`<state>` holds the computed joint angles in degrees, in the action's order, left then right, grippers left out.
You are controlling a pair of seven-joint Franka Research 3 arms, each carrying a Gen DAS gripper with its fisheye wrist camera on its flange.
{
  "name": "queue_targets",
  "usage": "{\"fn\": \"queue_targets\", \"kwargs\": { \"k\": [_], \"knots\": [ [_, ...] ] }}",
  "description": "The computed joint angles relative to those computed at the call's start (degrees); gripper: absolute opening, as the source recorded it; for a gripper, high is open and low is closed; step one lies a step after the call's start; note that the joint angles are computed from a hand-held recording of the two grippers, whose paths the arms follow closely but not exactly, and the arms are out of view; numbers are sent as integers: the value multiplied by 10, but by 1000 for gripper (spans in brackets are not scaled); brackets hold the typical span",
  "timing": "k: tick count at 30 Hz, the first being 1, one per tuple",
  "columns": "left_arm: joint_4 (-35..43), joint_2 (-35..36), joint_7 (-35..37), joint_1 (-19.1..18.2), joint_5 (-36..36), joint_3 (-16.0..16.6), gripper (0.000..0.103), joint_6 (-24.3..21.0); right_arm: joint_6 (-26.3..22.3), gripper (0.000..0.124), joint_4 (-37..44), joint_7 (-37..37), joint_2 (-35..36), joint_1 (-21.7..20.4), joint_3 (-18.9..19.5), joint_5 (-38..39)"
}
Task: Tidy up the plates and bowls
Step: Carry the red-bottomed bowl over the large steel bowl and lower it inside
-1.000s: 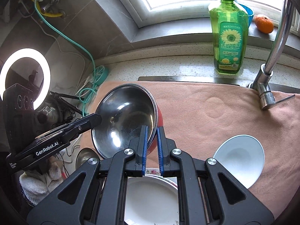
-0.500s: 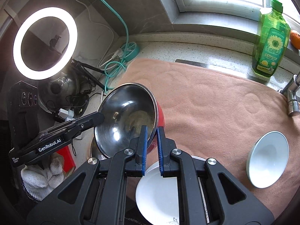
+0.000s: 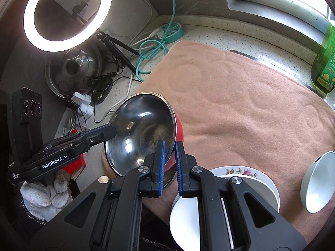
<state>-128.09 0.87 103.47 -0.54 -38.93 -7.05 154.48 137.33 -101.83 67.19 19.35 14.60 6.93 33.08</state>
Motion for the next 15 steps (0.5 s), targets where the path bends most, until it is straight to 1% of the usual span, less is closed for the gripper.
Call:
{"fn": "queue_targets", "kwargs": {
  "k": [5, 10, 15],
  "knots": [
    [-20, -8, -7, 3, 4, 5, 8, -2, -6, 10, 3, 3, 12, 11, 0, -22],
    [-35, -10, -31, 3, 41, 8, 8, -5, -13, 10, 10, 9, 27, 17, 0, -40],
    [-44, -7, -49, 4, 72, 8, 8, -2, -5, 10, 9, 16, 36, 27, -1, -64]
  ]
}}
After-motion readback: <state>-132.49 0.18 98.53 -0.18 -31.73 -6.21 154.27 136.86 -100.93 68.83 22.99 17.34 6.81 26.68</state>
